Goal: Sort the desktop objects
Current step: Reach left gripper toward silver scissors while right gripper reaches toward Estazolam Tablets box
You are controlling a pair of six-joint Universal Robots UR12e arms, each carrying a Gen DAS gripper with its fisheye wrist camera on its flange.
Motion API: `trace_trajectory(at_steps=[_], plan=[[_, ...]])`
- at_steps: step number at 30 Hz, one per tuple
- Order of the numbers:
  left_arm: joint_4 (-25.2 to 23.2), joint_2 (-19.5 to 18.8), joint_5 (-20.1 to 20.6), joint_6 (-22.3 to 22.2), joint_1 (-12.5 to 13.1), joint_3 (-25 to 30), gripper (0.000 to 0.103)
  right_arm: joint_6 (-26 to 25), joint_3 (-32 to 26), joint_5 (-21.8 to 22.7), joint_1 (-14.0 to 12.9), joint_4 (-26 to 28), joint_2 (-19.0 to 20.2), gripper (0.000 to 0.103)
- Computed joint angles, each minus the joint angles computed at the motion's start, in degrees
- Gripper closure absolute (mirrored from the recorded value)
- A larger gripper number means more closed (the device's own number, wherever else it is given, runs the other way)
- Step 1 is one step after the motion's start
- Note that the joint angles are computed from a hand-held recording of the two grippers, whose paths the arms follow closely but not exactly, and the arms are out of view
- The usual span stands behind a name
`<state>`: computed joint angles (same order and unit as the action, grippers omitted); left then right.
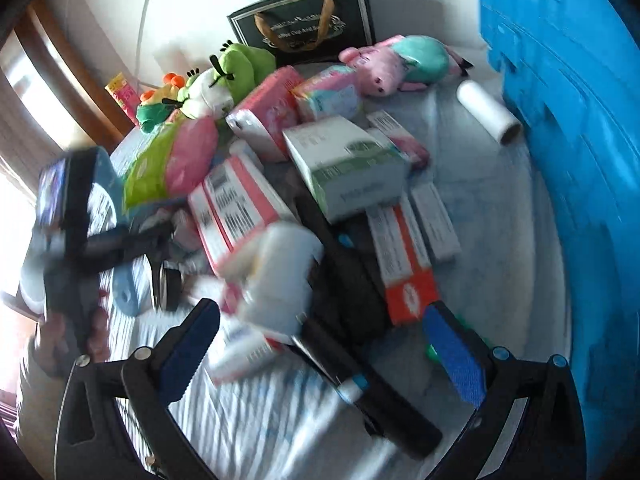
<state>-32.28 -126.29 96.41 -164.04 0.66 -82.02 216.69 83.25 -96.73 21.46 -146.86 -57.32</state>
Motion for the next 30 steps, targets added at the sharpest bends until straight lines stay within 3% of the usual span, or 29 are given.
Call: trace_trajectory(at_steps=[2,4,8,12,17,20,22,23,24,27,30], plan=[[-1.18,-0.17,1.43,-1.19,1.79,0.26,0.024,-1.45,-3.26,0.21,0.05,0.32,1.87,0.0],[-4.31,-0.3,0.2,-1.98,3.9,1.16,0.024,-3.59,-7.93,0.31,0.26,0.83,4.56,0.0],[-3.18,0.27,-1.96,-0.7,6.66,0.7,0.024,-4.78,-20.34,3.33,0.1,3.76,11.93,0.002],[-2.39,1.06,-4.5,-0.2,8.6,0.34,0.024,-3.82,-35.18,7.93,-0.23,11.23,20.7,0.011],[-1.54,-1.24,2.79,-2.33,9.72,2.91,0.024,-1.97,-53.2,14.11,0.57,21.7,31.32,0.012],[-5.81,-1.86,-0.25,-5.19,11.4,5.16,0.026,-4.42,-54.28,21.55,1.05,19.11,31.96,0.013],[-6.81,-0.88,-5.69,-4.41,12.48,4.97,0.026,-5.94,-55.55,26.75,1.34,17.5,32.76,0.014],[-7.3,-0.23,-8.66,-3.55,12.88,4.67,0.026,-6.07,-55.13,26.82,1.76,16.2,32.53,0.014],[-7.8,0.51,-11.54,-2.57,13.26,4.29,0.026,-5.39,-52.3,24.5,1.86,14.59,30.71,0.014],[-9.41,3.17,-18.77,0.01,13.99,2.6,0.022,-3.38,-43.27,10.48,2.76,13.65,24.75,0.014],[-9.69,4.55,-23.25,2.25,13.33,2.24,0.021,-0.24,-36.2,4.26,2.42,14.56,20.37,0.014]])
